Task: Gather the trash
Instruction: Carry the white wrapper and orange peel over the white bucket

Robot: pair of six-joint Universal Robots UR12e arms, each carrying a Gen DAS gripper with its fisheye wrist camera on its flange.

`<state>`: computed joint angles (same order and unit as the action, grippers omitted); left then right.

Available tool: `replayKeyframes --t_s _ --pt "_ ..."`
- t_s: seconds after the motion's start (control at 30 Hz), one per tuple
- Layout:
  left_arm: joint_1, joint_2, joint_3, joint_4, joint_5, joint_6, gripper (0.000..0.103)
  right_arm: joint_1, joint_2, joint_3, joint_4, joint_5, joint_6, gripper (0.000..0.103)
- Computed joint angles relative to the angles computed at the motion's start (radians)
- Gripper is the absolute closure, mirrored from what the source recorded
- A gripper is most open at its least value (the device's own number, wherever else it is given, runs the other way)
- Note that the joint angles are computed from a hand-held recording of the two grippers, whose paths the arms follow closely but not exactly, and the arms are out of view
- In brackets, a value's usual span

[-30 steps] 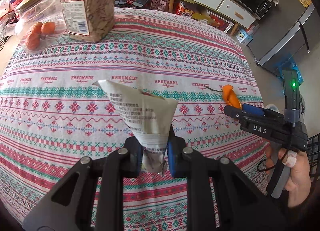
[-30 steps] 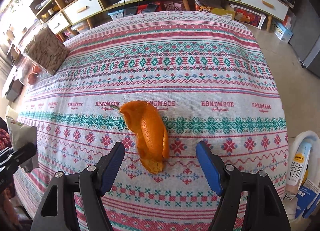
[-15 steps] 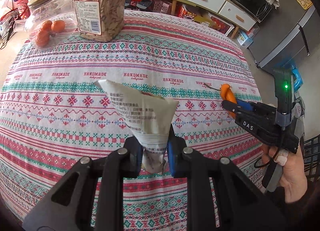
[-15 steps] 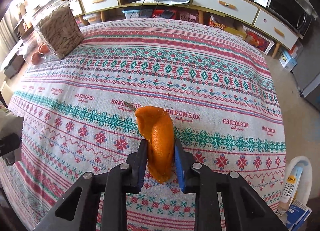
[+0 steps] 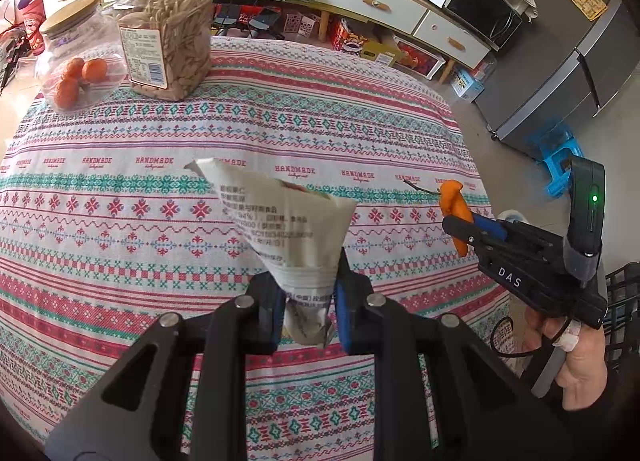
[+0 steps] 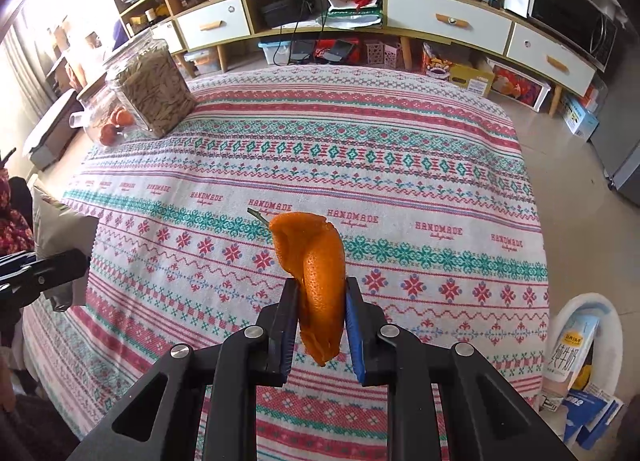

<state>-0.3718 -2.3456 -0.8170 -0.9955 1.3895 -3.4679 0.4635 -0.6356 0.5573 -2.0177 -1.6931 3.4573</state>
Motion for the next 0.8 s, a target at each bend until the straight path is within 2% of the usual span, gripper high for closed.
replayKeyframes --t_s 0.47,0.8 --pt "-0.052 -0.093 0.165 -0.058 -0.026 0.05 0.081 -0.049 -0.221 0.354 -0.17 -0.046 0.065 0.08" --pt "-0.093 -0.172 0.306 -0.128 -0.05 0.099 0.081 -0.089 -0.34 0.538 -0.252 -0.069 0.139 0.08"
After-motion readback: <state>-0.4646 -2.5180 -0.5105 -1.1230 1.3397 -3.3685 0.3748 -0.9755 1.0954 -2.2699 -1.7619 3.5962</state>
